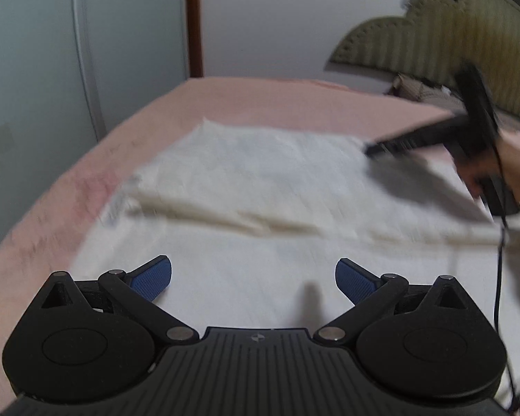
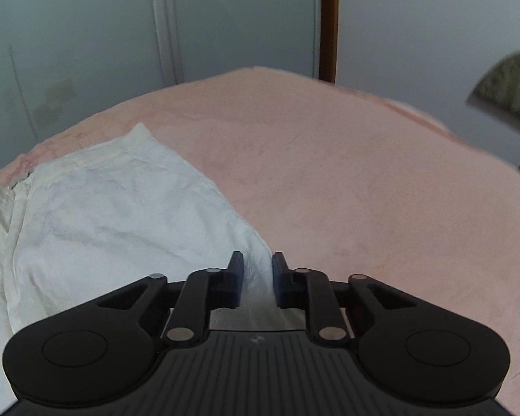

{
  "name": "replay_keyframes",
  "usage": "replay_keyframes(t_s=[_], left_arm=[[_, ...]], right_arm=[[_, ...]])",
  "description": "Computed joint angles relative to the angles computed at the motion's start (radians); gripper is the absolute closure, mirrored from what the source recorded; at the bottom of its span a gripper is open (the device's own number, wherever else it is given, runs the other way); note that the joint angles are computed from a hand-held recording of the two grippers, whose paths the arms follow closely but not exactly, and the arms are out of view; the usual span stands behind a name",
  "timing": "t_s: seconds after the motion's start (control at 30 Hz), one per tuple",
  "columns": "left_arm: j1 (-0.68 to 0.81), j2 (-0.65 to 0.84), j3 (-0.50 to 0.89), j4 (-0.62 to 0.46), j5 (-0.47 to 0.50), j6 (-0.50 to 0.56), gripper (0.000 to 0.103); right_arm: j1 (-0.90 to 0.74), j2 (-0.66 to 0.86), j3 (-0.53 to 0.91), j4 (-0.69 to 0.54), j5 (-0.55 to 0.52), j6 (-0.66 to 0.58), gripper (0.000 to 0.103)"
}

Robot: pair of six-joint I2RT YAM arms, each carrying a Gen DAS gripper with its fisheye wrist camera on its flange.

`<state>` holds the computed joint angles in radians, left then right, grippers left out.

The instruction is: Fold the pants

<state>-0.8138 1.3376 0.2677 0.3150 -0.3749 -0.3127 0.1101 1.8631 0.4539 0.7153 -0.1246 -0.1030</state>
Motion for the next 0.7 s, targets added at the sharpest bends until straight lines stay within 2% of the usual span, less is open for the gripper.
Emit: replay_keyframes(t_s=[0.13, 0.23, 0.37, 0.43, 0.6, 0.7], left_arm=[[0.197, 0.067, 0.173, -0.006, 0.19, 0.04, 0.001], [0.282, 0.199, 0.353, -0.058, 0.335, -0.001, 0.001], [0.366, 0.432, 0.633, -0.185, 0.575, -0.136, 0.001], [0.387, 0.555, 0.782, -0.262, 0.645, -0.195, 0.002], [0.431, 0.8, 1.108, -0.486, 0.728, -0.29, 0.002], [0.453, 0.87, 1.195, -0.534, 0.757, -0.356, 0.006]], right_arm=[[0.163, -0.043, -0.149, 0.215, 0.231, -0.133, 0.096], [0.288, -0.063, -0.248, 0.337, 0.359, -0.244, 0.097], [0.371, -0.052, -0.327, 0.43, 0.423, -0.309, 0.098], [0.387, -0.025, -0.342, 0.471, 0.437, -0.33, 0.098], [0.408, 0.078, -0.36, 0.588, 0.449, -0.347, 0.098], [0.411, 0.112, -0.362, 0.615, 0.445, -0.357, 0.098]])
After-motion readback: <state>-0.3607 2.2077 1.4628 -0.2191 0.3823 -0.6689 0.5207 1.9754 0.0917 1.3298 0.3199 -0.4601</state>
